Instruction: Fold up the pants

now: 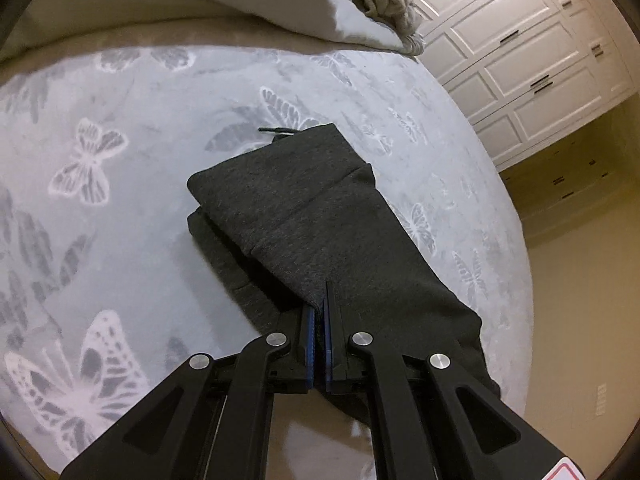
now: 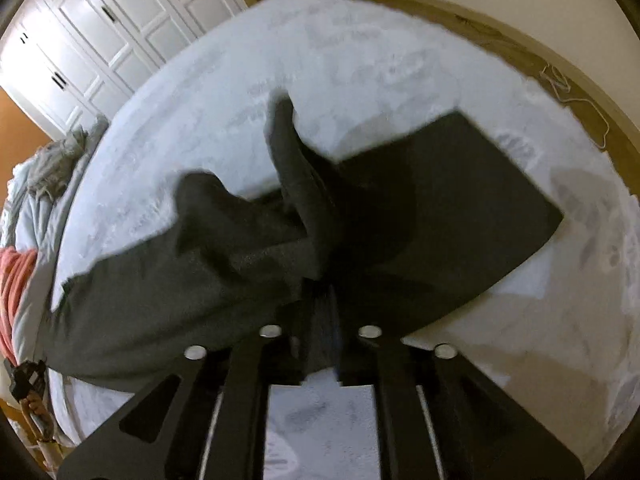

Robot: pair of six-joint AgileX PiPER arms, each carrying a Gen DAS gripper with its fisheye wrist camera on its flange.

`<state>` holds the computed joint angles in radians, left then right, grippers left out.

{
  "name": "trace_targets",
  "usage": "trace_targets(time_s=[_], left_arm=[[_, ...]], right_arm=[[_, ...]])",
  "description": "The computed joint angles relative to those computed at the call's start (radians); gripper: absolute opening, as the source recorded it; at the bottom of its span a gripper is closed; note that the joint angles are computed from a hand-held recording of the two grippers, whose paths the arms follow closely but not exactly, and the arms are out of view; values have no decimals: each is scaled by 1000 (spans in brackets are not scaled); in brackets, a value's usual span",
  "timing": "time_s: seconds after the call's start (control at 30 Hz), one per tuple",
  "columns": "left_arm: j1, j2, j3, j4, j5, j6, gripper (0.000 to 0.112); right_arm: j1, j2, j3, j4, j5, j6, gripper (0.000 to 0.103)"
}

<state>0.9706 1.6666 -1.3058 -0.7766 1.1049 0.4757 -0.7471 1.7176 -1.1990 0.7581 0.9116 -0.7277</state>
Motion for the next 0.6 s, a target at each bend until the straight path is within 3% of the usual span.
trace_targets(time_s=[0.07,0.2,0.23,0.3,0.33,0.4,0.47,0.53,0.6], left_arm=[[-9,5,2,18,-19,-17,1],[-37,21,8,51,-53,-70,2],[-40,24,9,56,-57,-74,2],[-41,30,8,60,-58,-76,2],[-40,32,8,59,-58,-73,2],[-34,30,10,47,-55,-59,2],[-38,31,7,55,-57,-54,2],[-50,29,5,77,-64,-62,2],[-66,31,2,98,-77,-75,2]], right_arm=[[-12,-4,7,44,-30,2,51],[33,30,-24,53,-124,44,53],[56,46,-41,17,-139,75,49],[80,68,-46,26,-166,56,6],[61,43,-41,91,-154,6,6],[-34,-61,-37,287,-52,-90,5],[-152,-147,1,360,17,-117,4],[-166,-100,49,274,-46,-84,5],[-142,20,13,74,-66,50,5]])
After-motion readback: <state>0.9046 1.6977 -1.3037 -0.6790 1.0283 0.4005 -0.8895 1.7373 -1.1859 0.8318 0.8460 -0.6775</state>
